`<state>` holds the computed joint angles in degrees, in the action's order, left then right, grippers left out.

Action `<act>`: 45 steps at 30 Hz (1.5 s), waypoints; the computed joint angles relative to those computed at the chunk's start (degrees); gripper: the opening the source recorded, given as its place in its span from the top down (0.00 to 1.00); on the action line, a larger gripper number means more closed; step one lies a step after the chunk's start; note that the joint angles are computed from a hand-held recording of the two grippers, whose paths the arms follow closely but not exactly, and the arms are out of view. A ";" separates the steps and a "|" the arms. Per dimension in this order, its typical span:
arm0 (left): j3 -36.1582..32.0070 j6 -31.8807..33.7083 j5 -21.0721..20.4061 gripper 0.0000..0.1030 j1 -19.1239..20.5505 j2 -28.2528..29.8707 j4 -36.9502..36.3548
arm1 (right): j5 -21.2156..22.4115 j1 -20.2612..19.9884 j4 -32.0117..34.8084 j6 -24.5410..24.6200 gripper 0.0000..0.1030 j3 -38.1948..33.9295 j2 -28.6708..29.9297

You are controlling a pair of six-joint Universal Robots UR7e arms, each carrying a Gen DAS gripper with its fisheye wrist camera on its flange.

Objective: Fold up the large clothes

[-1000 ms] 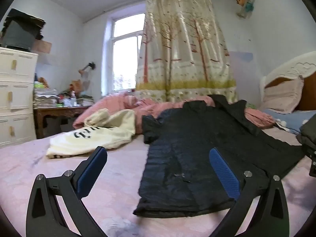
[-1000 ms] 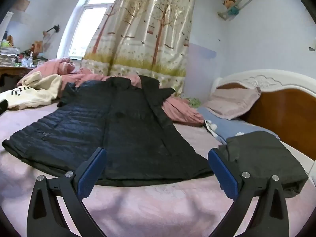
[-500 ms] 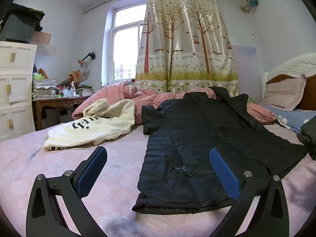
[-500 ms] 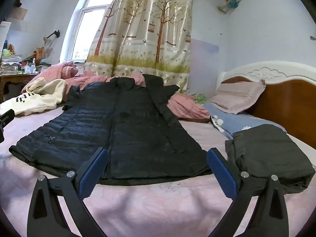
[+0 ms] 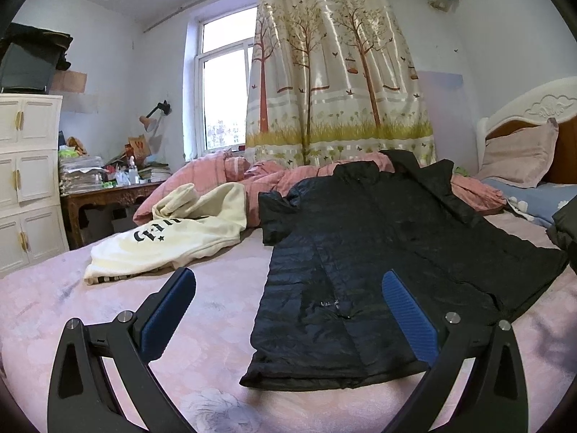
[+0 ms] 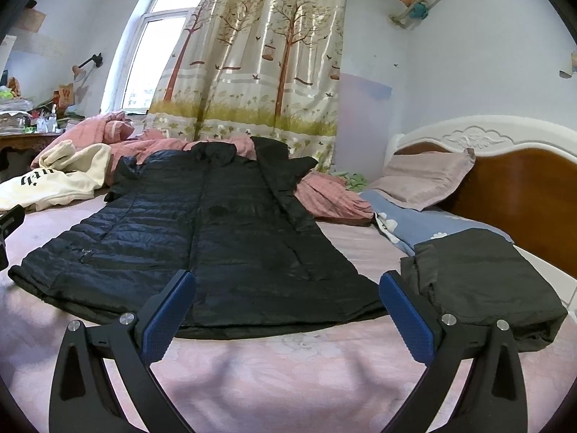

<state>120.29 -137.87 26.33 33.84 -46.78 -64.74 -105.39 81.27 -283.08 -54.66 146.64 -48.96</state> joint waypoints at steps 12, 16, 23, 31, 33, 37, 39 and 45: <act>0.30 -0.13 -0.19 0.00 -0.07 -0.04 -0.13 | -0.40 0.23 0.23 -1.43 0.00 -0.46 0.03; 0.38 0.06 -0.20 0.00 -0.08 -0.01 -0.34 | -1.38 0.76 0.61 -2.01 0.00 -0.84 0.34; 0.23 -0.20 -0.26 0.00 -0.11 -0.19 0.14 | -1.32 0.69 0.56 -1.59 0.00 -0.87 0.39; 0.17 -0.31 -0.26 0.00 -0.12 -0.22 0.43 | -1.10 0.43 0.53 -1.57 0.00 -0.75 0.40; 0.14 -0.38 -0.34 0.00 -0.16 -0.23 0.57 | -1.21 0.47 0.55 -1.52 0.00 -0.77 0.45; 0.15 -0.30 -0.41 0.00 -0.24 -0.25 0.47 | -1.16 0.22 0.28 -0.90 0.00 -0.48 0.53; 0.08 -0.34 -0.50 0.00 -0.27 -0.27 0.69 | -1.23 0.23 0.54 -0.88 0.00 -0.51 0.29; -0.01 -0.60 -0.61 0.00 -0.34 -0.28 1.03 | -1.17 0.13 0.85 -0.97 0.00 -0.45 0.03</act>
<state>120.28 -138.47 25.72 33.50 -47.06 -63.71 -106.56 81.39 -282.23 -55.63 146.19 -48.93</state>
